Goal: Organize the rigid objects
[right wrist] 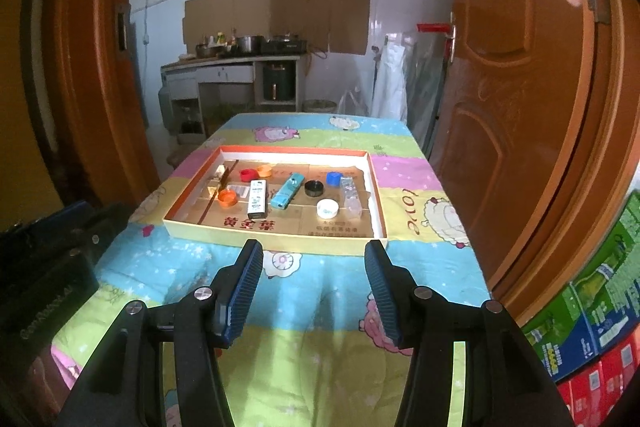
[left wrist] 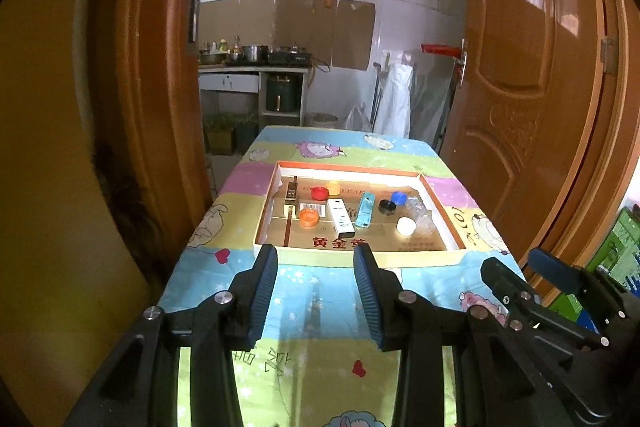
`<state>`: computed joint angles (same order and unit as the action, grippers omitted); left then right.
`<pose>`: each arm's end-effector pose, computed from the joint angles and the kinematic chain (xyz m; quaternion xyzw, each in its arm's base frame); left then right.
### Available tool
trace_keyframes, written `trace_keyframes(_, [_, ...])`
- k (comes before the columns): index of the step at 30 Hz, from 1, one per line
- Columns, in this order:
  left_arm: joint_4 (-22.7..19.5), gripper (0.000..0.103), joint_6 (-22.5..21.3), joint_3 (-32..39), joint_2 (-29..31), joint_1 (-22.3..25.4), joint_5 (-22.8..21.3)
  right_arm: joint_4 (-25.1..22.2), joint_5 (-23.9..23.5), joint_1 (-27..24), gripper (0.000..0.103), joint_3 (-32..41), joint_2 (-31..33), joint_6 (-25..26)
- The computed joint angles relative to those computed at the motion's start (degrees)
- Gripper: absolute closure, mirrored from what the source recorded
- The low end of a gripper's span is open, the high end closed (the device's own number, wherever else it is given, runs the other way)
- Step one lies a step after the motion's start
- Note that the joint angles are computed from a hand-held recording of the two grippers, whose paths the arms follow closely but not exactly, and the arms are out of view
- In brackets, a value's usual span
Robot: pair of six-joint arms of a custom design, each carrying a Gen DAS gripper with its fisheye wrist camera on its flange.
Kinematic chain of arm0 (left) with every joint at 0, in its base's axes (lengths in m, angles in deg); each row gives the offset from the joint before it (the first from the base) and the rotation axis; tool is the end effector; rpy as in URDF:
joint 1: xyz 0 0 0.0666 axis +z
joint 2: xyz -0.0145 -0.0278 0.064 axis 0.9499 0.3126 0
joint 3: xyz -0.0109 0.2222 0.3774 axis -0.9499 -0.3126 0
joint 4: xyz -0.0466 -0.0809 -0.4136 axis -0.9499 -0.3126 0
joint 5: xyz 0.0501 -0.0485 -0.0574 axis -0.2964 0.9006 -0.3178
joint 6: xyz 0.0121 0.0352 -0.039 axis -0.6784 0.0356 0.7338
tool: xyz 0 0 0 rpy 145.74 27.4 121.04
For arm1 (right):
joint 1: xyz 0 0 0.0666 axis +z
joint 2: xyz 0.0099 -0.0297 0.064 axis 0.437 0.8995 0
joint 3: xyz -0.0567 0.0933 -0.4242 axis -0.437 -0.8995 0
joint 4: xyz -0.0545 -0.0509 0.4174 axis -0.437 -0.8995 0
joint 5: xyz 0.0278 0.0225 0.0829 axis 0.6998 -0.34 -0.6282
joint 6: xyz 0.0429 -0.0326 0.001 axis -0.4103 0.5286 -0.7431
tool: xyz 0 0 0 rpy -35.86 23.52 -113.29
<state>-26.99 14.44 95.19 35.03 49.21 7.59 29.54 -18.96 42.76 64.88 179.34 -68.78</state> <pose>0.5004 -0.1884 0.3461 -0.1689 0.8574 0.0381 0.4847 0.5652 0.1718 0.3462 -0.1723 0.8652 0.0628 0.4666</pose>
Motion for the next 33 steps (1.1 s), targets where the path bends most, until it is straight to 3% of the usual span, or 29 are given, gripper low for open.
trace_keyframes(9, [-0.4,0.063,-0.7,-1.8,-2.0,-3.1,-5.1,2.3,0.2,0.2,0.048,-4.0,-3.7,0.1])
trace_keyframes(33, [-0.7,0.063,-0.1,-4.6,-5.4,-5.9,-7.1,3.4,0.6,0.4,0.048,-9.9,-9.2,-0.8])
